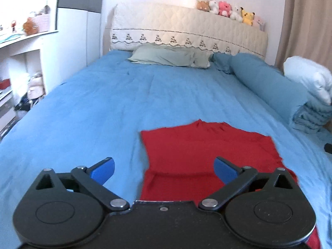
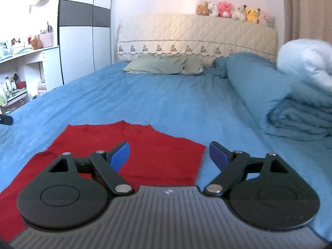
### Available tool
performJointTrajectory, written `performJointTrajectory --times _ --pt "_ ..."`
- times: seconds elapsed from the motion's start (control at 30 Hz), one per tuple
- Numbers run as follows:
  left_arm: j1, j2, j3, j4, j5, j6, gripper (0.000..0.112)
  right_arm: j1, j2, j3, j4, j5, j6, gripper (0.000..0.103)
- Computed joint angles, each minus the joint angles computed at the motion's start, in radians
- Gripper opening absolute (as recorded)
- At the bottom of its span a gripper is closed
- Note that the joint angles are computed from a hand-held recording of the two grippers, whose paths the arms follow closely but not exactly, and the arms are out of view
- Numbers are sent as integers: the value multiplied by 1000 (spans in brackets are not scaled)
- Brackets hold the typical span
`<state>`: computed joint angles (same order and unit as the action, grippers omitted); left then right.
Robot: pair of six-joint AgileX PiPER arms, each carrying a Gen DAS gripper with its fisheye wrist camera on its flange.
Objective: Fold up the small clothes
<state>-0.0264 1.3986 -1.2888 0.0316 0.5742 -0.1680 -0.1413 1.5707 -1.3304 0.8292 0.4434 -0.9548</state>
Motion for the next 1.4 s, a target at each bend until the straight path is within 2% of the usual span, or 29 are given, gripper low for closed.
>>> performJointTrajectory --times 0.17,0.27,0.4,0.47,0.6,0.73,0.83,0.9,0.97,1.07,1.13,1.17,1.2,1.23,1.27,1.3,1.4 --pt "-44 -274 229 8 104 -69 103 -162 -266 164 -22 190 42 100" --pt "-115 -387 382 66 147 -191 103 -266 -414 301 -28 281 29 100" --pt "-221 -495 578 160 143 -441 96 -398 -562 497 -33 373 24 99" --pt "-237 -536 644 178 137 -505 90 -440 -603 585 -26 398 27 98" --pt "-330 -550 706 335 137 -711 82 -526 -702 742 -9 433 -10 97" --pt "-362 -538 737 380 110 -776 69 -536 -753 835 -39 410 19 97" --pt "-395 -524 742 427 106 -831 66 -500 -729 842 -81 385 70 93" --pt "-428 -528 757 469 113 -890 63 -459 -707 840 -109 354 112 84" --pt "-439 -522 760 486 115 -912 59 -462 -682 840 -103 370 110 77" --pt "-438 -513 761 491 116 -915 48 -457 -660 845 -98 378 124 73" --pt "-438 -508 759 496 124 -922 33 -448 -668 847 -109 374 146 66" --pt "-436 -507 758 493 130 -916 27 -444 -668 845 -117 369 157 55" --pt "-424 -507 758 477 128 -893 10 -452 -662 841 -111 377 152 43" --pt "-405 -511 757 443 119 -852 6 -466 -654 835 -97 393 140 37" --pt "-405 -513 755 434 122 -842 5 -482 -642 828 -82 411 124 28" --pt "-413 -513 751 441 131 -843 5 -491 -637 824 -71 425 114 24" --pt "-404 -522 722 399 163 -796 4 -474 -649 815 -78 428 126 22"
